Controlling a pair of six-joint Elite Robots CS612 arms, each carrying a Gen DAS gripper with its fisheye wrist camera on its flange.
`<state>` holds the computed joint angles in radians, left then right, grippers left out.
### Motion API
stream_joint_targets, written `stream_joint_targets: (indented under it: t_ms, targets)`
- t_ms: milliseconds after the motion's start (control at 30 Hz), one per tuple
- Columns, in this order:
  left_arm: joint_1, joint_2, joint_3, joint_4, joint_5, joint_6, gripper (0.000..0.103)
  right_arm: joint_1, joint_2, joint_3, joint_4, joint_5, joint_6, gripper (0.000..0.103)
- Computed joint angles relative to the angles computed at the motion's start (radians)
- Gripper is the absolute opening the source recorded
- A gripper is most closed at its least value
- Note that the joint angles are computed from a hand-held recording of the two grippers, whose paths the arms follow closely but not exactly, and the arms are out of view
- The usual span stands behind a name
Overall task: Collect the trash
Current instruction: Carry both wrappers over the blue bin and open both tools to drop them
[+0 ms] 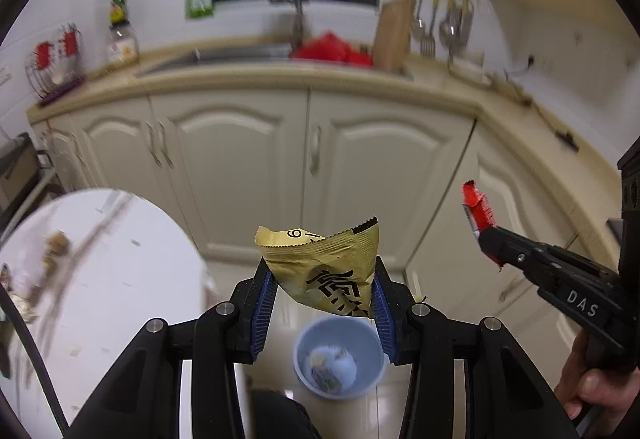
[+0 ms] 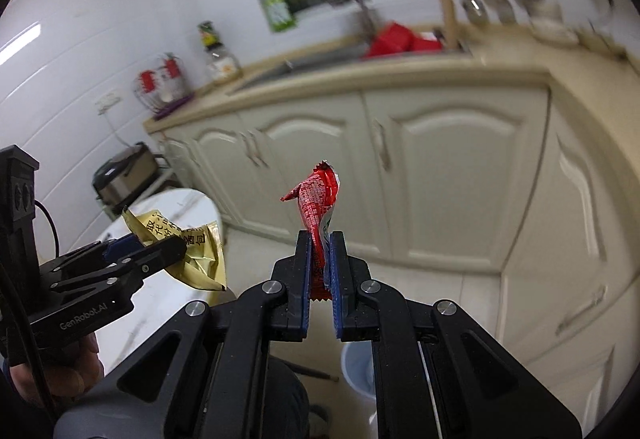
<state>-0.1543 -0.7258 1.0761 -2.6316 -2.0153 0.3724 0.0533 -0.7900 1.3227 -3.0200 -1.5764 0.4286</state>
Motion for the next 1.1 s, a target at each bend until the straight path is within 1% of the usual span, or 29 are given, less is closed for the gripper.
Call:
stream_joint_targets:
  t_ms: [100,167,200,300,333,367,433,533,567,600,633,700,800,867,900,933,967,1000,1033,1067,1100]
  targets:
    - [-0.022,0.048,-0.075,0.089,0.03,0.026,0.04,-0.019,0.014,0.017,0.023,0.03,0.038,0.009]
    - [-0.037,0.069,-0.108,0.132,0.05,0.038,0.04,-0.03,0.029,0.019,0.045,0.05,0.058,0.009]
    - [-0.045,0.089,-0.138,0.163,0.06,0.046,0.04,-0.034,0.034,0.022,0.049,0.057,0.066,0.009]
    - [-0.068,0.136,-0.21,0.231,0.095,0.05,0.04,-0.052,0.066,0.016,0.076,0.097,0.103,0.009]
    - [-0.074,0.159,-0.246,0.26,0.107,0.051,0.04,-0.057,0.074,0.013,0.086,0.108,0.113,0.009]
    - [-0.079,0.17,-0.26,0.273,0.117,0.053,0.04,-0.061,0.085,0.01,0.096,0.121,0.12,0.009]
    - [-0.09,0.214,-0.331,0.335,0.137,0.049,0.04,-0.068,0.102,0.002,0.113,0.141,0.129,0.009]
    - [-0.103,0.272,-0.425,0.409,0.163,0.045,0.041,-0.076,0.129,-0.018,0.154,0.165,0.141,0.009]
    - [-0.106,0.284,-0.443,0.423,0.169,0.045,0.041,-0.078,0.136,-0.022,0.16,0.172,0.145,0.009]
    - [-0.11,0.309,-0.485,0.454,0.178,0.046,0.041,-0.081,0.144,-0.028,0.169,0.18,0.151,0.009]
    - [-0.113,0.323,-0.51,0.473,0.185,0.046,0.043,-0.083,0.152,-0.034,0.179,0.185,0.157,0.009]
    - [-0.12,0.37,-0.59,0.524,0.206,0.04,0.043,-0.086,0.165,-0.044,0.198,0.193,0.163,0.01]
    - [-0.128,0.402,-0.636,0.558,0.23,0.047,0.047,-0.088,0.179,-0.058,0.221,0.196,0.17,0.017]
    - [-0.13,0.407,-0.637,0.548,0.237,0.046,0.057,-0.091,0.187,-0.061,0.224,0.204,0.192,0.018]
    - [-0.132,0.417,-0.655,0.549,0.235,0.042,0.06,-0.092,0.19,-0.064,0.228,0.206,0.198,0.026]
    - [-0.133,0.421,-0.662,0.546,0.235,0.038,0.067,-0.094,0.191,-0.063,0.231,0.206,0.205,0.038]
    - [-0.133,0.418,-0.656,0.537,0.24,0.035,0.073,-0.093,0.191,-0.062,0.234,0.198,0.208,0.042]
    - [-0.135,0.425,-0.666,0.529,0.245,0.028,0.075,-0.093,0.188,-0.058,0.231,0.191,0.213,0.049]
    - [-0.136,0.423,-0.66,0.517,0.246,0.024,0.076,-0.092,0.185,-0.053,0.227,0.186,0.22,0.059]
    - [-0.136,0.418,-0.65,0.508,0.25,0.021,0.078,-0.092,0.183,-0.053,0.227,0.182,0.224,0.068]
    - [-0.135,0.401,-0.616,0.487,0.253,0.018,0.079,-0.09,0.177,-0.048,0.221,0.169,0.235,0.086]
